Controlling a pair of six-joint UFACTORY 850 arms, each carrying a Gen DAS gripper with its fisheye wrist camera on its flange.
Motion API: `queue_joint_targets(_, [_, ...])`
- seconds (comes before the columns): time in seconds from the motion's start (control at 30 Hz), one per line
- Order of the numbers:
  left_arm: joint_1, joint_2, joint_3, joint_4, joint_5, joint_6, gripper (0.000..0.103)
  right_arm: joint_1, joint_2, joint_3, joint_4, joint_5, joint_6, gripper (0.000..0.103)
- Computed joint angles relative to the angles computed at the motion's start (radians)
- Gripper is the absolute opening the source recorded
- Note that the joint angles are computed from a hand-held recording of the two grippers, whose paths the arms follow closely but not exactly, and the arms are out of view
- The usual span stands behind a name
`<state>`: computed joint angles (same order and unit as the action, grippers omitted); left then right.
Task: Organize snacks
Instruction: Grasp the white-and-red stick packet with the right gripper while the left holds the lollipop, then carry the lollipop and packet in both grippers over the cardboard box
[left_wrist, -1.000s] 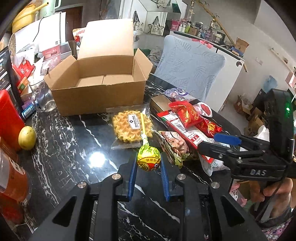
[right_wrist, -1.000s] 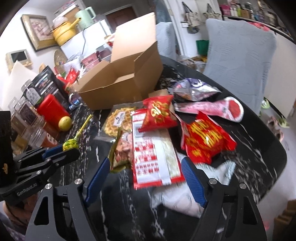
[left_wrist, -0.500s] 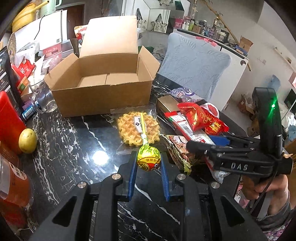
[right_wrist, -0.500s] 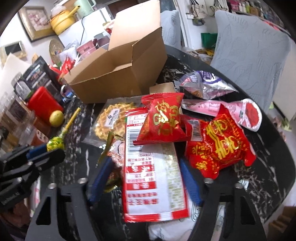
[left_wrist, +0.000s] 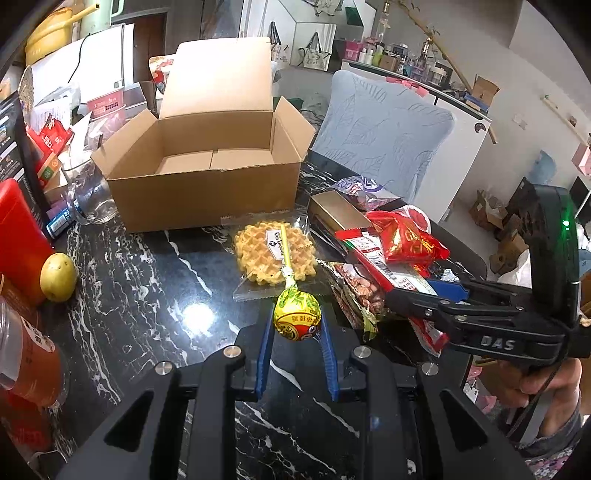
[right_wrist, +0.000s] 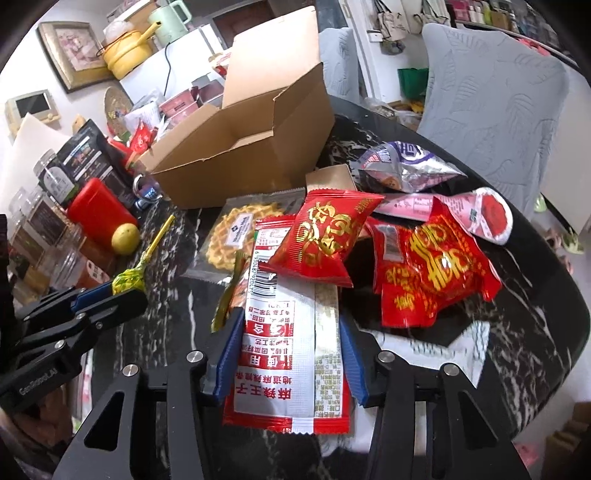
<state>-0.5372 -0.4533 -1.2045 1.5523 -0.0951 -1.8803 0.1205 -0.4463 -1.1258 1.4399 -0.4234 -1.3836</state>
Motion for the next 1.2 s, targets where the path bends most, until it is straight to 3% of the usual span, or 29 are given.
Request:
queue_joint_targets(0.1, [-0.003, 0.012, 0.017, 0.172, 0.005, -0.17, 0.024, -0.029, 0.014, 0.024, 0.056, -0.099, -0.008, 0.048])
queue_joint_targets(0.23, [-0.011, 0.029, 0.037, 0.425, 0.002, -0.417, 0.024, -0.041, 0.036, 0.051, 0.083, -0.128, -0.012, 0.048])
queue_joint_targets(0.43, [-0.023, 0.054, 0.065, 0.549, -0.026, -0.544, 0.024, -0.044, 0.043, 0.068, 0.099, -0.177, 0.0, 0.048])
queue_joint_targets(0.67, [-0.027, 0.073, 0.082, 0.606, -0.057, -0.605, 0.024, -0.03, 0.059, 0.074, 0.105, -0.161, -0.02, 0.048])
queue_joint_targets(1.2, [0.009, 0.025, -0.029, 0.505, -0.069, -0.473, 0.024, -0.015, 0.042, -0.028, 0.047, -0.136, -0.033, 0.048])
